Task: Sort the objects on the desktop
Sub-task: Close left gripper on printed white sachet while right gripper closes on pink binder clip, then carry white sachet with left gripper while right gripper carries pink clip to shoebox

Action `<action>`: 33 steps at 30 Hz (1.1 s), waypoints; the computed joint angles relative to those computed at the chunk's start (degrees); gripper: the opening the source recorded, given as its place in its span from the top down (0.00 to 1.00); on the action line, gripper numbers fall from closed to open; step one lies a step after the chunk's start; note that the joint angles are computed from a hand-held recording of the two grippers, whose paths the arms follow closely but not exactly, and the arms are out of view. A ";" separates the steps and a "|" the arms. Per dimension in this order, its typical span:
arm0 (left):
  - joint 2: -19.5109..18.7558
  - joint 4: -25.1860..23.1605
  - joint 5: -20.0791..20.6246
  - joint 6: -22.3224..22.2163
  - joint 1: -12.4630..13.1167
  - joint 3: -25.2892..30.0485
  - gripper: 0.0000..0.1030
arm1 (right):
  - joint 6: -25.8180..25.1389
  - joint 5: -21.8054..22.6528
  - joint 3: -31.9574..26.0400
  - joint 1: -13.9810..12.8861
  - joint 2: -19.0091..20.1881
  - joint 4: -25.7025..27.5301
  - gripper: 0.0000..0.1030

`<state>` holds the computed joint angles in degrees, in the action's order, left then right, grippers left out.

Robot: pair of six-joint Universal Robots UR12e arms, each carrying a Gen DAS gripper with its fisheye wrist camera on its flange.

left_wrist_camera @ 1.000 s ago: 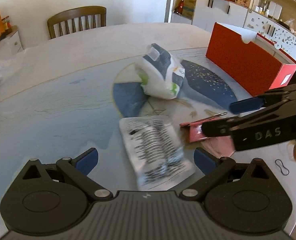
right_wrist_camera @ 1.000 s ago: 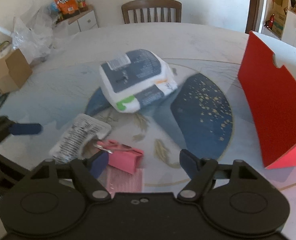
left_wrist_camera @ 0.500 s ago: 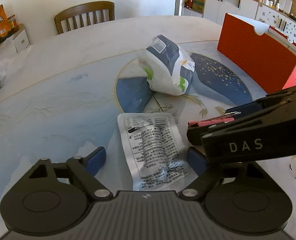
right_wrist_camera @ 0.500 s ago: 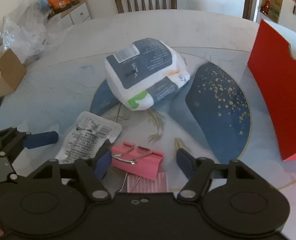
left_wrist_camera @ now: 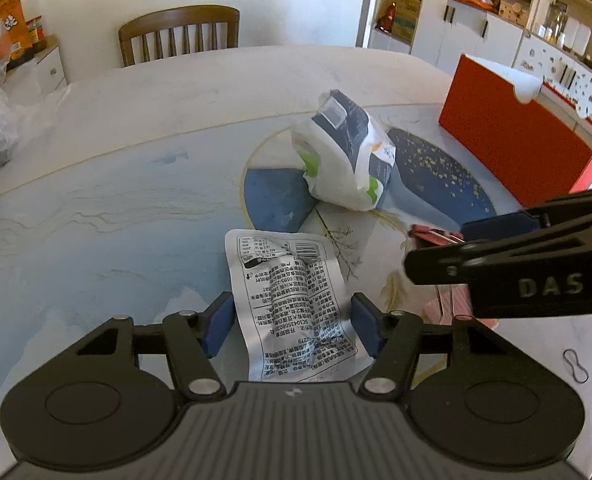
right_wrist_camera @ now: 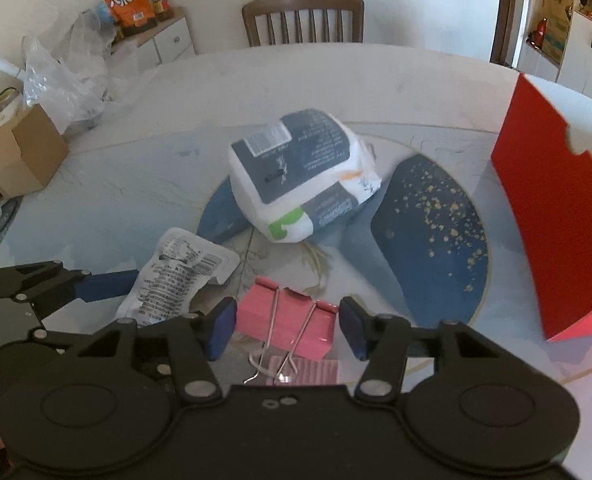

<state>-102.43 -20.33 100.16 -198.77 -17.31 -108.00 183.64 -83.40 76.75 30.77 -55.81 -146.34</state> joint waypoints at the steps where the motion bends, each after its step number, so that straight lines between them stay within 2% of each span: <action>1: 0.13 0.24 -0.35 -0.19 0.09 -0.05 0.39 | 0.10 0.09 0.26 -0.13 -0.25 -0.38 0.46; 9: 1.50 1.76 -2.25 -1.58 0.16 -0.41 0.39 | 0.53 1.04 2.51 -1.05 -2.36 -3.14 0.52; 21: 2.88 1.63 -5.55 -1.36 -0.86 0.23 0.39 | 2.21 2.41 7.27 -3.00 -6.18 -7.30 0.53; 33: 1.12 -0.25 -8.52 1.02 -3.17 5.64 0.39 | 3.25 1.24 11.11 -5.85 -10.27 -9.17 0.53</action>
